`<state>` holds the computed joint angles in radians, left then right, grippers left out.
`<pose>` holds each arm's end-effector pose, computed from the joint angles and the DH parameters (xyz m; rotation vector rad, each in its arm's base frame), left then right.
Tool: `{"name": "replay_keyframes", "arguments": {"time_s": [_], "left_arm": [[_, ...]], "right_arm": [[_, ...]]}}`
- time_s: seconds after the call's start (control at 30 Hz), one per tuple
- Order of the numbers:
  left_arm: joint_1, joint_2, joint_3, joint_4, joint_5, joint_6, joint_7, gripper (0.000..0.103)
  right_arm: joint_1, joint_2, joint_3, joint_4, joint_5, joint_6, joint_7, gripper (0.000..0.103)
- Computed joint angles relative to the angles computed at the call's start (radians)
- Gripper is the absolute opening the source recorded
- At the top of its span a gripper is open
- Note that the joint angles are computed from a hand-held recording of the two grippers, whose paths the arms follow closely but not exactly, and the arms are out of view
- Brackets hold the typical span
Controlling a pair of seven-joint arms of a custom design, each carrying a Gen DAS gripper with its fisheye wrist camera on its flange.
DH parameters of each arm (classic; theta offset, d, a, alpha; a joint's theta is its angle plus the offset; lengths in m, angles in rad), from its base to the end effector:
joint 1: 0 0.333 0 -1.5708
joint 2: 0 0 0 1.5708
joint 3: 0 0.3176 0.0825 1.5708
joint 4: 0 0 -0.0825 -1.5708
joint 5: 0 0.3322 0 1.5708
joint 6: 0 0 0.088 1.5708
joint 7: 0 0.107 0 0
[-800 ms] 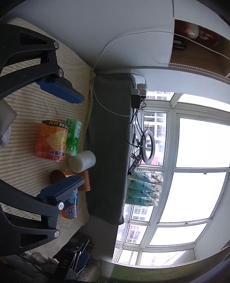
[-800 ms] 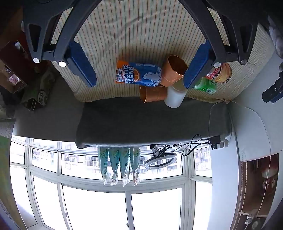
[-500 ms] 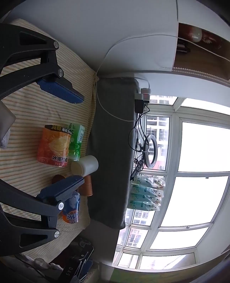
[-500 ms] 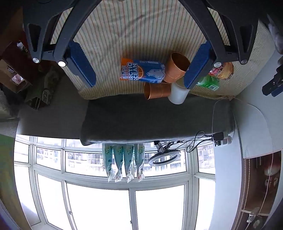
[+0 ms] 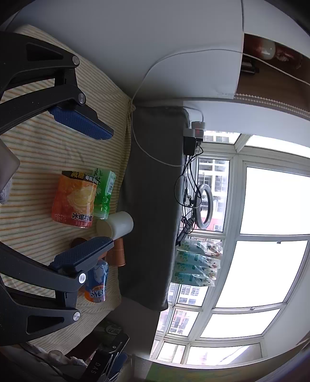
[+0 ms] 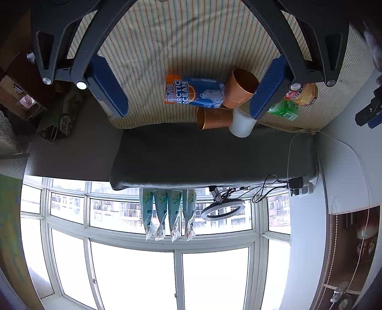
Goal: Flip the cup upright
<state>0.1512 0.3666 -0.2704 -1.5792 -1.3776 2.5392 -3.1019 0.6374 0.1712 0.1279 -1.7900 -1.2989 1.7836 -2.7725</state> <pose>0.6568 -0.0381 0.5127 -0.9860 2.0715 -1.5169 0.4685 0.3282 0.5180 -0.9081 2.0412 -1.4084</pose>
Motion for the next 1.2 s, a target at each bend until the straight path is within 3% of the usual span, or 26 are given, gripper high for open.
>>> {"name": "replay_keyframes", "arguments": {"time_s": [1.2], "left_arm": [[0.004, 0.0, -0.001, 0.004, 0.014, -0.006, -0.013, 0.083]], "right_arm": [[0.004, 0.006, -0.002, 0.009, -0.001, -0.014, -0.012, 0.103]]}}
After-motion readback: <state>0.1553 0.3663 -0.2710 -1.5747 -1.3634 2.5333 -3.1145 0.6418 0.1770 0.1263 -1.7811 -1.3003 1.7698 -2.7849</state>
